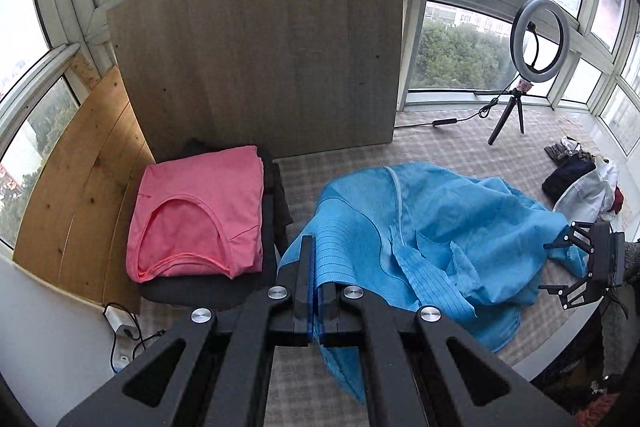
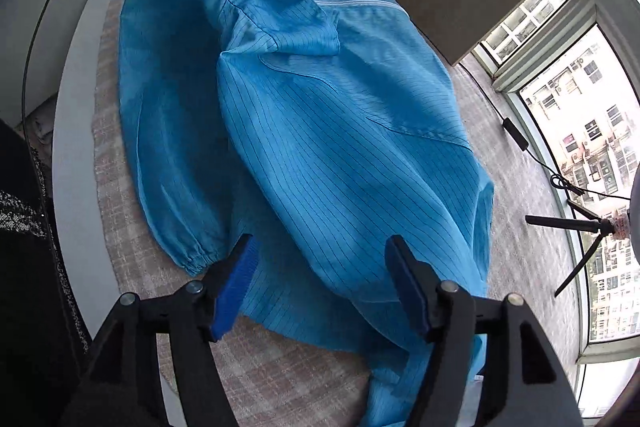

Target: Fold clothes

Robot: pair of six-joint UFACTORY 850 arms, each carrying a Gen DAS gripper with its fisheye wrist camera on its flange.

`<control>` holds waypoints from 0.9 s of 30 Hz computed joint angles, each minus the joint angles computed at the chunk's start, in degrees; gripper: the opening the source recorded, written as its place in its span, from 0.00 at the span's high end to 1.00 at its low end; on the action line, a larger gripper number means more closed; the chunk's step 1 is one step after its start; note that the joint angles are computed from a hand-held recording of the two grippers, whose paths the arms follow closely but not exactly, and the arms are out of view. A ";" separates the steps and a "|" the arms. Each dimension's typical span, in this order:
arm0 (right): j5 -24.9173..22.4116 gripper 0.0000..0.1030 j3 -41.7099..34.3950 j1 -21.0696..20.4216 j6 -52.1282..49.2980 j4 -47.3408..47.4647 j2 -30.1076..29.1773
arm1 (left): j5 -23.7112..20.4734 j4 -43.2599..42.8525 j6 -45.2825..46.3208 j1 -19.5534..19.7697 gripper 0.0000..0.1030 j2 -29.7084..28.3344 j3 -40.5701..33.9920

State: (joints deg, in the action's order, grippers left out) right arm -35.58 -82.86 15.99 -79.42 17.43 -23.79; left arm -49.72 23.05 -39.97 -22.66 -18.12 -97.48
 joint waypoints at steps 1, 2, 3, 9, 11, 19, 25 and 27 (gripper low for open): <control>2.88 0.37 0.56 0.82 1.00 -2.71 -0.66 | 0.00 -0.14 -0.10 0.09 1.00 0.06 0.21; 5.69 0.38 0.70 1.61 4.10 -6.56 -1.60 | -0.05 -0.14 -0.26 0.15 1.00 0.15 0.47; 6.10 0.62 -0.51 2.08 7.17 -9.55 -3.04 | -0.19 -0.10 -0.41 0.23 1.00 0.25 0.71; -8.58 0.99 -18.98 -2.97 16.51 5.36 -8.40 | -0.21 1.40 -0.92 0.39 1.00 1.35 0.42; -8.29 0.99 -23.60 -4.71 19.82 8.20 -7.97 | 0.02 2.13 -0.43 0.33 1.00 1.42 -1.00; 1.73 1.00 -36.61 -7.84 27.67 8.08 -2.40 | -3.80 12.56 1.66 -2.92 1.00 0.03 -15.72; 9.50 1.00 -37.31 -11.03 23.56 17.00 6.07 | -3.48 22.85 1.86 -8.42 1.00 2.22 -24.24; 11.46 1.00 -36.40 -11.85 20.67 21.47 8.95 | -4.26 24.73 2.85 -9.91 1.00 1.84 -28.24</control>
State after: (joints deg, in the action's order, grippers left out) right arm -24.12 -119.26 4.14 -58.75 38.89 -14.83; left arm -53.98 47.77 -37.11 -32.57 -16.28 -125.72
